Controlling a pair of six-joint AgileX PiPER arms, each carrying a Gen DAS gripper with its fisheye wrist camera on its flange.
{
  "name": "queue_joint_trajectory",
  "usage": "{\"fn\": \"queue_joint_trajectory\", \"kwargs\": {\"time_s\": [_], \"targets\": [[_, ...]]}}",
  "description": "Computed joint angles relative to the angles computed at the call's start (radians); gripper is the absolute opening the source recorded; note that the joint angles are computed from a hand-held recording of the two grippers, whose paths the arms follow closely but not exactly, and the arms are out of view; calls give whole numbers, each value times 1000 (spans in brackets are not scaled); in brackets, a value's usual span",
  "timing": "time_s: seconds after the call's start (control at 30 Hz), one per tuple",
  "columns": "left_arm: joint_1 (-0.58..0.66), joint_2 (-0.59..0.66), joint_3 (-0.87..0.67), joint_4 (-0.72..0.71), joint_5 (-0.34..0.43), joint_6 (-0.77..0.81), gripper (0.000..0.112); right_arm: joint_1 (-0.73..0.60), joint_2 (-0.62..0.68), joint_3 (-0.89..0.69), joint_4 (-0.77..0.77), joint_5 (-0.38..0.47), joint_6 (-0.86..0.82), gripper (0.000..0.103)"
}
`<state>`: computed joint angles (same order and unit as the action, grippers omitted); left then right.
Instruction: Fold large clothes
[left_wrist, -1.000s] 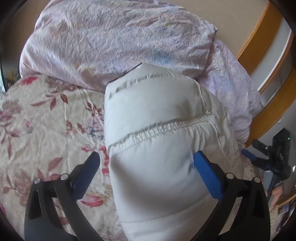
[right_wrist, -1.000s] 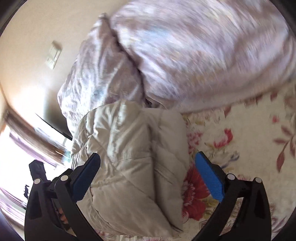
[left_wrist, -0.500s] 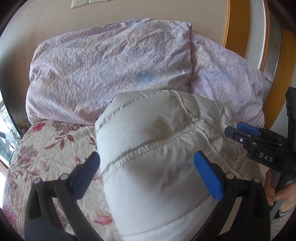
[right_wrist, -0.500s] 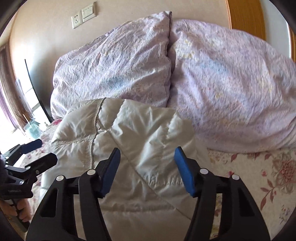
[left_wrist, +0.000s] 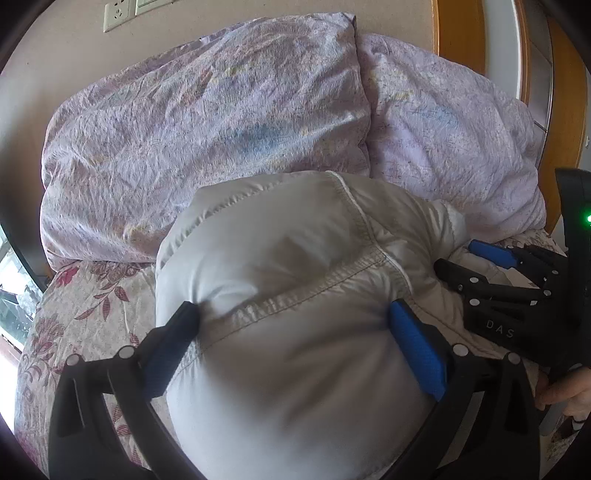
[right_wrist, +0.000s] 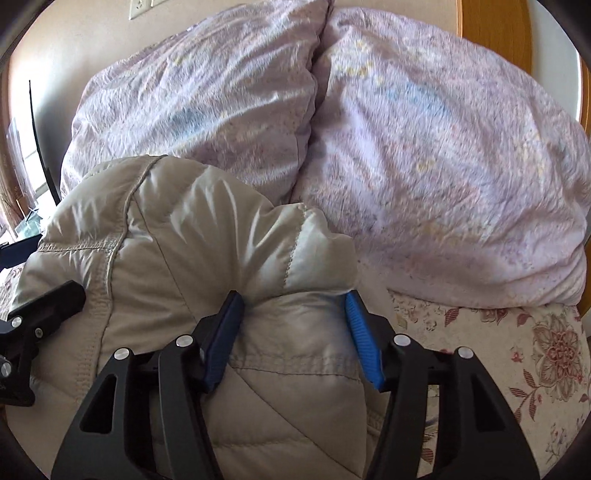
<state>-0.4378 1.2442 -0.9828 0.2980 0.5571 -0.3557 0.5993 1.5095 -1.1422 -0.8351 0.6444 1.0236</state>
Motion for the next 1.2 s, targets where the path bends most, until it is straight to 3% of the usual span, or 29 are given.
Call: {"fn": "queue_joint_trajectory", "kwargs": {"time_s": [0.37,0.63,0.73,0.87,0.93,1.1,1.2], "targets": [[-69,60,54,299,-72,-315,101,-95,23,73,49,-167,11,70],[-130,77,73,535,-38,-551,101,-62,33,87,-107,-127,164,70],[-125,10,96,472,-22,-465,101,-37,-39,119,-63,-93,145,66],[-55,-176,178,218,-46,-205,101,11,-267,273,-31,-132,154,64],[-32,-237,210,138,-44,-114,101,104,-336,311,-77,-60,189,64],[-45,-272,269,169,-63,-116,101,268,-320,351,-146,58,293,63],[-9,-235,289,90,-108,-45,101,258,-272,363,-138,50,317,62]]}}
